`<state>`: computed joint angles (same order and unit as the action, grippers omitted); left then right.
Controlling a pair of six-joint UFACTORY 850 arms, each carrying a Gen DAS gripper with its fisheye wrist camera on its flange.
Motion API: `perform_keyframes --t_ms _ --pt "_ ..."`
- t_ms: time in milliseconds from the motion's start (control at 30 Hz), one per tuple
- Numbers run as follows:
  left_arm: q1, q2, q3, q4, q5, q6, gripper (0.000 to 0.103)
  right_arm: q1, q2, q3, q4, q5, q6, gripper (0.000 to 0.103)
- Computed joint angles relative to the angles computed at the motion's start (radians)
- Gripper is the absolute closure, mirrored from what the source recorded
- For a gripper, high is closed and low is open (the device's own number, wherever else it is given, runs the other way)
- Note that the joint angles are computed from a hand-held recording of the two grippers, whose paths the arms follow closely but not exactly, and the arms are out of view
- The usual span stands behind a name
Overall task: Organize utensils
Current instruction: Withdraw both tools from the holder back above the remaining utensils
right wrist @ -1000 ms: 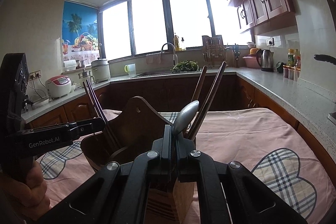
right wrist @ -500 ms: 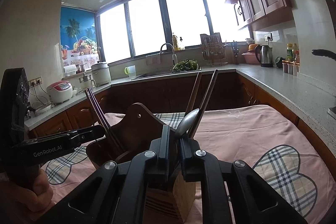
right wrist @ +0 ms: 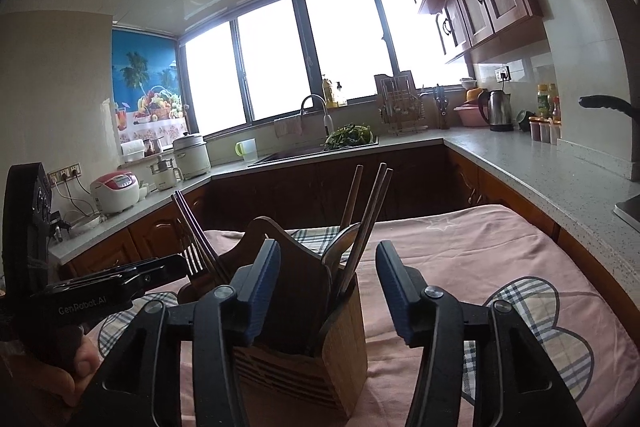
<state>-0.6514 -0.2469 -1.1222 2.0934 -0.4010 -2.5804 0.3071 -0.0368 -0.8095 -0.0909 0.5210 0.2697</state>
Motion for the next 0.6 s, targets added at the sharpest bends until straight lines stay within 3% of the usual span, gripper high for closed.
perform_keyframes --t_ms 100,167,233,467,600 --pt "-0.011 0.032 0.033 -0.056 -0.019 0.026 0.006 -0.016 0.016 0.01 -0.051 -0.013 0.073 0.026" --pt "-0.017 0.062 0.064 -0.059 -0.03 0.007 0.004 -0.022 0.037 0.022 -0.076 -0.023 0.114 0.01" --pt "-0.027 0.096 0.101 -0.079 -0.046 0.003 0.001 -0.027 0.068 0.044 -0.109 -0.02 0.159 0.006" --pt "-0.079 0.217 0.224 -0.173 -0.083 0.006 0.0 -0.003 0.216 0.144 -0.164 -0.029 0.216 0.001" --pt "-0.119 0.285 0.289 -0.252 -0.106 0.04 0.0 0.029 0.3 0.189 -0.164 -0.074 0.215 0.001"
